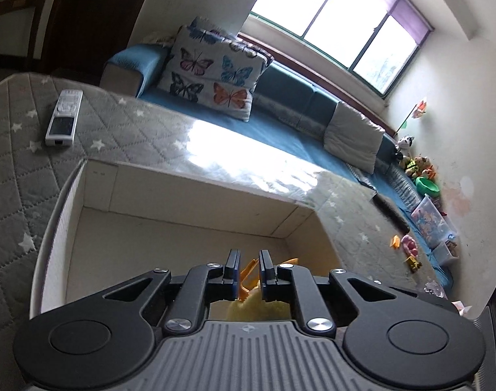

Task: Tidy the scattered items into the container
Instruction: 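Lift the plush chick into the box and open both grippers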

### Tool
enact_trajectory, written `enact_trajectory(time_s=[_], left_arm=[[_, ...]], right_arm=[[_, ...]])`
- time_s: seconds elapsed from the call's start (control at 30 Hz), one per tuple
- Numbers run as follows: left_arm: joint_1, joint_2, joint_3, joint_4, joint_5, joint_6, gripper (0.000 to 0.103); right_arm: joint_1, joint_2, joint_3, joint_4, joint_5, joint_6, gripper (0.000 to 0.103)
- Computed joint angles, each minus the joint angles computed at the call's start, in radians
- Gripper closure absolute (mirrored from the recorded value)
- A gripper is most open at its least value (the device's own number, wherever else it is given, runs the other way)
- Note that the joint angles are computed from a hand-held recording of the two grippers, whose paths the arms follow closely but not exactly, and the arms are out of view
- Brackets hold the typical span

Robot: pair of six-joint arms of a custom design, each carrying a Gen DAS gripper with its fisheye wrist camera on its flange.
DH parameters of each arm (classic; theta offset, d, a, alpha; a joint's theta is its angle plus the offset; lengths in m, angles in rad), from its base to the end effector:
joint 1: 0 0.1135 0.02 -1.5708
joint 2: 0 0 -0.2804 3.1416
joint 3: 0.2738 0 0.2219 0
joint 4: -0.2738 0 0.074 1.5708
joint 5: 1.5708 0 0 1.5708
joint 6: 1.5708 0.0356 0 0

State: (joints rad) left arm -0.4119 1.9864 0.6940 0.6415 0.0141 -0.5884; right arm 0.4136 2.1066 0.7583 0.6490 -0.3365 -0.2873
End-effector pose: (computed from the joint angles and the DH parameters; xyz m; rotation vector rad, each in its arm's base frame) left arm 0.3084 -0.1353 0.1147 -0.1931 2.2730 -0.5560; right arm 0.3168 0.1519 0.0902 -0.9417 2.0567 0.4485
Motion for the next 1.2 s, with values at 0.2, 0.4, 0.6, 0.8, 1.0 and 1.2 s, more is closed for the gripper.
enact_trajectory(time_s=[0.2, 0.4, 0.6, 0.8, 1.0, 1.2], left_arm=[[0.012, 0.05, 0.035, -0.013, 0.015, -0.005, 0.09], [0.001, 0.051, 0.04, -0.031, -0.009, -0.008, 0.089], [-0.016, 0.019, 0.018, -0.039, -0.031, -0.019, 0.087], [-0.063, -0.047, -0.029, -0.036, -0.076, -0.027, 0.08], [-0.13, -0.11, -0.079, -0.038, -0.14, -0.044, 0.078], [-0.205, -0.162, -0.151, -0.013, -0.206, -0.079, 0.077]], right_arm=[[-0.002, 0.058, 0.061, -0.049, 0.003, 0.006, 0.053], [-0.004, 0.083, 0.087, -0.079, 0.007, 0.025, 0.052], [-0.02, 0.038, 0.033, -0.037, -0.004, 0.036, 0.052], [-0.048, -0.057, -0.079, 0.034, -0.027, 0.04, 0.05], [-0.085, -0.153, -0.218, 0.109, -0.061, 0.023, 0.04], [-0.126, -0.219, -0.361, 0.186, -0.095, -0.01, 0.034]])
